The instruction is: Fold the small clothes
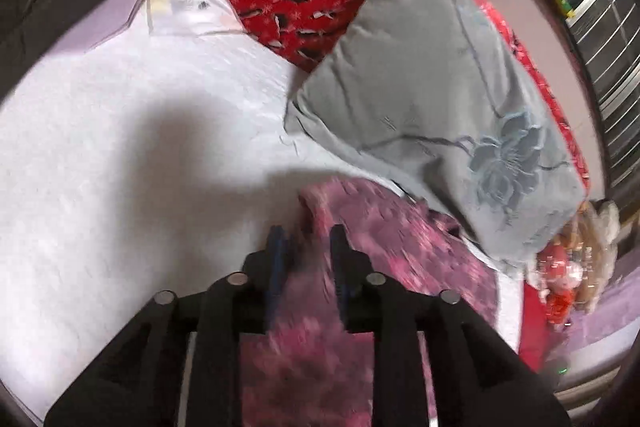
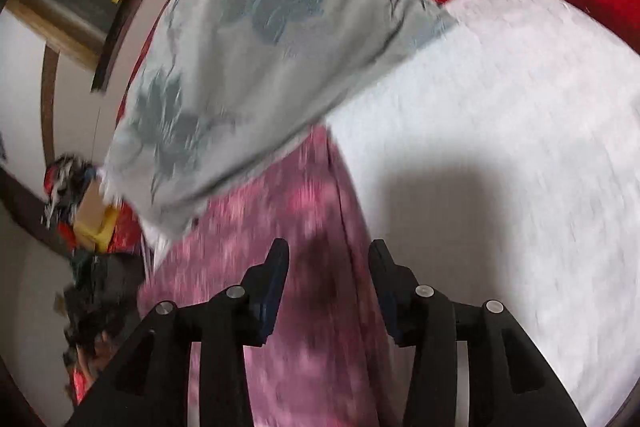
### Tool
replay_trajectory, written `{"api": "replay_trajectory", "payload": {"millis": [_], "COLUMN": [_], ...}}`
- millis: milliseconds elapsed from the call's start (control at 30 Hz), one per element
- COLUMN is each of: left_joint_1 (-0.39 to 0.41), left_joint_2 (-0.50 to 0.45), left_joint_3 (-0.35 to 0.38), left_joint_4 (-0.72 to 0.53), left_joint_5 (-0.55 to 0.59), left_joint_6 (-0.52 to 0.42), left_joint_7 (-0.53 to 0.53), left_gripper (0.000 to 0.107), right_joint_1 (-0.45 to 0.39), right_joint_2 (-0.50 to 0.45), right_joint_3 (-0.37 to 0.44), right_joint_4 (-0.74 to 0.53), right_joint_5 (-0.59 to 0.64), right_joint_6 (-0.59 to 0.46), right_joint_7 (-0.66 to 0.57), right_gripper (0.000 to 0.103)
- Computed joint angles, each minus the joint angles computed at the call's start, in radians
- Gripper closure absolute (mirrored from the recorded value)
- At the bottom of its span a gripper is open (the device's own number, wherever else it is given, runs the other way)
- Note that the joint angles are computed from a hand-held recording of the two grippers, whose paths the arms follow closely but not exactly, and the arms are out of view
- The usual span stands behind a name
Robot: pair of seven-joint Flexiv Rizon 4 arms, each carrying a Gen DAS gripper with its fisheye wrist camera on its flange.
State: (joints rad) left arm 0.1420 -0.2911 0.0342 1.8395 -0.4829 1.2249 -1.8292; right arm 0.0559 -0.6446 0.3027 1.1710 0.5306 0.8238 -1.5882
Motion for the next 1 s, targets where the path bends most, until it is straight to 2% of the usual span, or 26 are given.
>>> {"api": "replay_trajectory", "payload": {"millis": [33, 100, 133, 167, 233, 267, 300, 333, 400, 433, 467, 500, 533, 600, 633, 733, 767, 800, 833, 867, 900, 933, 1000], "left_joint_1": [0.008, -0.006, -0.017, -0.033, -0.064, -0.066, -0.063, -0.062, -0.059, -0.057, -0.058, -0.06, -0.062, -0.071, -0.076, -0.076, -0.076, -0.079, -0.08, -0.073, -0.064, -0.062, -0.058], "left_joint_2": [0.008, 0.013, 0.01, 0.008, 0.004, 0.007, 0.014, 0.025, 0.046, 0.061, 0.073, 0.09, 0.109, 0.125, 0.122, 0.101, 0.094, 0.1, 0.108, 0.12, 0.131, 0.137, 0.128], "left_joint_3": [-0.024, -0.033, -0.03, -0.017, 0.011, 0.011, 0.002, -0.005, -0.008, -0.006, -0.007, -0.011, -0.015, -0.006, 0.003, 0.01, 0.006, 0.007, 0.009, -0.002, -0.027, -0.04, -0.043], "left_joint_4": [0.014, 0.019, 0.02, 0.015, 0.016, 0.028, 0.058, 0.09, 0.109, 0.114, 0.128, 0.148, 0.171, 0.19, 0.187, 0.186, 0.191, 0.198, 0.19, 0.191, 0.207, 0.212, 0.17], "left_joint_5": [-0.034, -0.029, -0.013, 0.025, 0.105, 0.105, 0.075, 0.048, 0.024, 0.014, 0.001, -0.023, -0.051, -0.052, -0.026, 0.007, 0.004, 0.014, 0.027, -0.006, -0.095, -0.16, -0.211], "left_joint_6": [-0.019, -0.112, -0.137, -0.174, -0.228, -0.231, -0.212, -0.175, -0.185, -0.206, -0.187, -0.163, -0.129, -0.096, -0.099, -0.146, -0.137, -0.128, -0.144, -0.147, -0.114, -0.089, -0.062], "left_joint_7": [0.03, 0.05, 0.054, 0.035, -0.024, -0.033, -0.029, -0.021, -0.016, -0.02, -0.014, -0.002, 0.018, 0.008, -0.019, -0.059, -0.053, -0.05, -0.053, -0.022, 0.056, 0.112, 0.162], "left_gripper": [0.079, 0.079, 0.079, 0.079, 0.079, 0.08, 0.08, 0.08, 0.08, 0.08, 0.08, 0.08, 0.078, 0.07, 0.066, 0.066, 0.066, 0.066, 0.066, 0.066, 0.066, 0.066, 0.066], "right_joint_1": [-0.004, 0.017, 0.034, 0.046, 0.054, 0.044, 0.05, 0.057, 0.058, 0.061, 0.064, 0.072, 0.09, 0.079, 0.055, 0.049, 0.057, 0.074, 0.067, 0.076, 0.111, 0.119, 0.1], "right_joint_2": [0.013, 0.031, 0.035, 0.042, 0.071, 0.094, 0.109, 0.118, 0.099, 0.095, 0.095, 0.108, 0.129, 0.159, 0.165, 0.165, 0.159, 0.14, 0.11, 0.105, 0.127, 0.136, 0.138], "right_joint_3": [0.005, -0.011, -0.019, -0.024, -0.021, -0.01, -0.019, -0.033, -0.058, -0.067, -0.068, -0.075, -0.091, -0.07, -0.035, -0.004, -0.008, -0.026, -0.011, -0.021, -0.063, -0.072, -0.039], "right_joint_4": [0.025, 0.061, 0.068, 0.072, 0.107, 0.133, 0.158, 0.179, 0.174, 0.179, 0.184, 0.202, 0.226, 0.255, 0.254, 0.254, 0.252, 0.231, 0.213, 0.207, 0.229, 0.228, 0.21], "right_joint_5": [0.002, -0.047, -0.082, -0.102, -0.102, -0.071, -0.069, -0.082, -0.128, -0.156, -0.179, -0.193, -0.214, -0.179, -0.13, -0.103, -0.118, -0.149, -0.23, -0.245, -0.22, -0.216, -0.18], "right_joint_6": [-0.002, -0.05, -0.073, -0.074, 0.0, 0.069, 0.123, 0.153, 0.069, 0.027, -0.008, 0.018, 0.056, 0.14, 0.173, 0.201, 0.18, 0.101, 0.018, 0.0, 0.048, 0.056, 0.099], "right_joint_7": [-0.01, -0.016, -0.031, -0.044, -0.088, -0.111, -0.106, -0.089, -0.025, -0.004, -0.003, 0.005, 0.045, 0.064, 0.03, -0.036, -0.038, -0.024, 0.04, 0.058, 0.056, 0.072, 0.064], "right_gripper": [0.053, 0.051, 0.061, 0.092, 0.094, 0.096, 0.1, 0.1, 0.1, 0.1, 0.1, 0.099, 0.093, 0.089, 0.084, 0.062, 0.057, 0.054, 0.053, 0.057, 0.058, 0.057, 0.056]}}
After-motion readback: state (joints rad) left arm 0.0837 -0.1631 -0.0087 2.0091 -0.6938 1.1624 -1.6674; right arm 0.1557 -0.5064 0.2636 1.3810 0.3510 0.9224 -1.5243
